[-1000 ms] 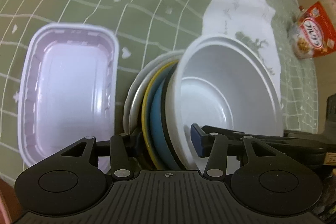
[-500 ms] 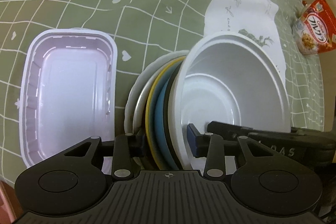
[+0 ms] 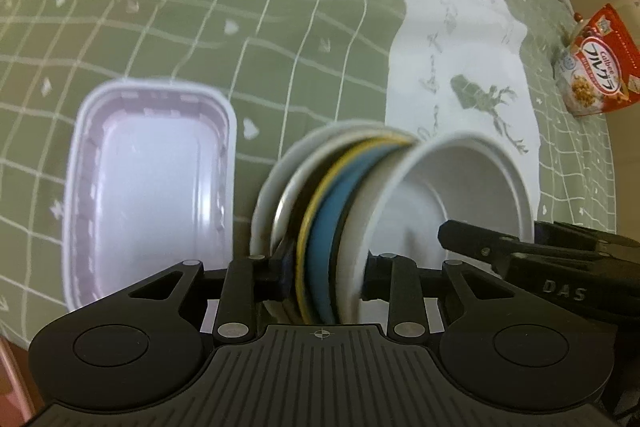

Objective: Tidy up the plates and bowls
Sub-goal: 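Hold the stack seated in the steel bowl with both tools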

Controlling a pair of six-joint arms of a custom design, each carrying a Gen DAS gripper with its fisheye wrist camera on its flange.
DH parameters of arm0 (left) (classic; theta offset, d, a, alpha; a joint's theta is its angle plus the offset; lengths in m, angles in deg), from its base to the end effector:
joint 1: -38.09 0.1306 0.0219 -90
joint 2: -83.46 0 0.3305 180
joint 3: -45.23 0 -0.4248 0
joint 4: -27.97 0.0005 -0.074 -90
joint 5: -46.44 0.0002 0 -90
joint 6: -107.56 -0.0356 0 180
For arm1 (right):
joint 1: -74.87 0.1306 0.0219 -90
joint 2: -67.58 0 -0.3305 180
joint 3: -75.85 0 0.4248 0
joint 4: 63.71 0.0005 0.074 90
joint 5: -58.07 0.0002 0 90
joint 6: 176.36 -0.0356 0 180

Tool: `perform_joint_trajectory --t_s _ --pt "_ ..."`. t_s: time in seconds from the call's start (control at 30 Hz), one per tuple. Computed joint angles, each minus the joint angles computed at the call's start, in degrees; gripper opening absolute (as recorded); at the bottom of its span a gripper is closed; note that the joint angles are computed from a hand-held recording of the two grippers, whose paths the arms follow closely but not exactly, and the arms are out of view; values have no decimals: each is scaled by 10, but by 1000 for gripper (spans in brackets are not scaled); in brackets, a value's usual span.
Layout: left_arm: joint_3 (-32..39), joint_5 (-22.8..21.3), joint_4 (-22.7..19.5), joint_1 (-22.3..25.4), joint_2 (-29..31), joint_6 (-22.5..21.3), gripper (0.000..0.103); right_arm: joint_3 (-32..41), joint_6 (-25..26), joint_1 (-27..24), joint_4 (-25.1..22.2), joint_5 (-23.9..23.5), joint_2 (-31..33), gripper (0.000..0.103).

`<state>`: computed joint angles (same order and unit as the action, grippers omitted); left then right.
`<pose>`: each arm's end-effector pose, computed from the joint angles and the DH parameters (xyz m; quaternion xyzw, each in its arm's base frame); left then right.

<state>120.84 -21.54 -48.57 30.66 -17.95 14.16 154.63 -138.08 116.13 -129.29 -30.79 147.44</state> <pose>0.3949 -0.0655 0.3272 0.1096 0.9715 -0.1932 0.0829 0.3253 0.2838 0.3472 0.0913 0.9750 0.1400 0.1463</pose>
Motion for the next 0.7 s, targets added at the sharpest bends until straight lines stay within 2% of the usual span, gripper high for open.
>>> perform_joint_trajectory --t_s 0.07,0.1,0.17,0.3,0.4,0.5,0.7 --pt "8 -9 3 3 -1 1 32 1 1 -4 -1 -3 3 59" --pt "11 -6 3 6 0 1 27 0 -3 -6 0 -6 2 59" --pt "21 14 -7 13 7 -2 26 -6 -12 -7 4 -12 -2 58" --pt "22 -26 -8 -3 6 2 25 -14 -21 -2 8 -27 -6 57" --pt "20 -1 -12 0 9 5 29 -19 -28 -2 13 -29 -10 57" --pt "26 -10 -4 -12 12 3 32 -33 -44 -15 29 -46 -21 57" --pt "51 32 9 -21 38 6 33 -44 -51 -28 34 -44 -25 57"
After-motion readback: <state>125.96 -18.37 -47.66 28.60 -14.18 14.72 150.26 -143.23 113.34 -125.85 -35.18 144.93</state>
